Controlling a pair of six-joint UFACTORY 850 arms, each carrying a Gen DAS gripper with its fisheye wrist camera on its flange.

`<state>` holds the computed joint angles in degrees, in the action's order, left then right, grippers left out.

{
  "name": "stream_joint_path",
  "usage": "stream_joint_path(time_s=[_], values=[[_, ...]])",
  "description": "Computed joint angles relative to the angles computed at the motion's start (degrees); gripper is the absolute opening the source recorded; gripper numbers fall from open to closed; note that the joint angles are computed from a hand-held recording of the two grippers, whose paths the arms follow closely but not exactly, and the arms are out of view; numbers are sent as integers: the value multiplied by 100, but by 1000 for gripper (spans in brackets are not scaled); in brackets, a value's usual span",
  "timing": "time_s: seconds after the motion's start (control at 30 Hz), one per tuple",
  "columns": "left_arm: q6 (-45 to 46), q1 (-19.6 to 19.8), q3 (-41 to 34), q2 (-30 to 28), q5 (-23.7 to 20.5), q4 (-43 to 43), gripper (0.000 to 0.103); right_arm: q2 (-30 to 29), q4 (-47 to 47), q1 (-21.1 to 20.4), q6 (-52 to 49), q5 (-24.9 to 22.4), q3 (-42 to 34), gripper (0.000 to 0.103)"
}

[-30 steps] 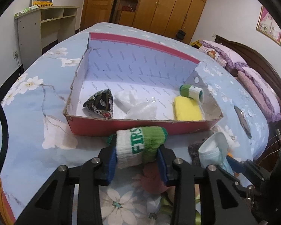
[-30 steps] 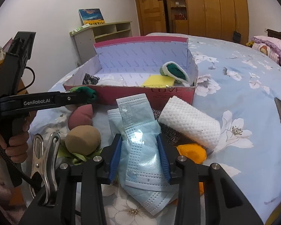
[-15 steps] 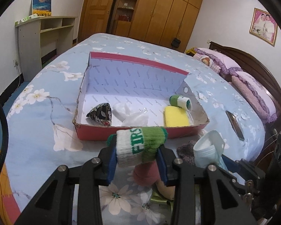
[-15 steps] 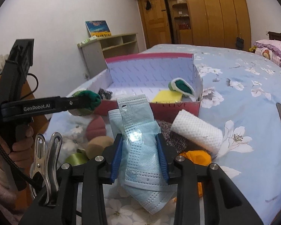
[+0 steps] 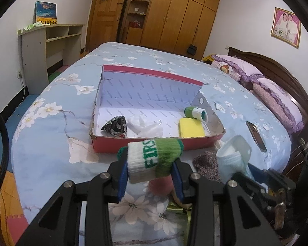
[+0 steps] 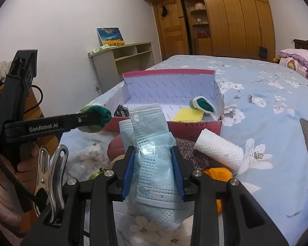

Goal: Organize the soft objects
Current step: 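Lift the sock with the left gripper while the right carries the face mask toward the box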

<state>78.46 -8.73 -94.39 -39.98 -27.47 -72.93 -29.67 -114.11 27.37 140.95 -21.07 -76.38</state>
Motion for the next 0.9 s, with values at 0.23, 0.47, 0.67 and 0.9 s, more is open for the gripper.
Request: stream_joint_path(time_s=[0.23, 0.47, 0.67, 0.9], values=[[100, -8, -70, -3, 53, -30, 39, 32, 428, -44, -612, 43, -192, 35], [81, -63, -259, -69, 152, 54, 39, -34, 858, -111, -1175, 170, -449, 35], [6, -105, -565, -199, 220, 202, 39, -126, 1629, -249, -1999, 380, -751, 35], [-516, -146, -1099, -514, 227, 661, 39, -281, 2525, -401, -2984, 510, -1148, 35]])
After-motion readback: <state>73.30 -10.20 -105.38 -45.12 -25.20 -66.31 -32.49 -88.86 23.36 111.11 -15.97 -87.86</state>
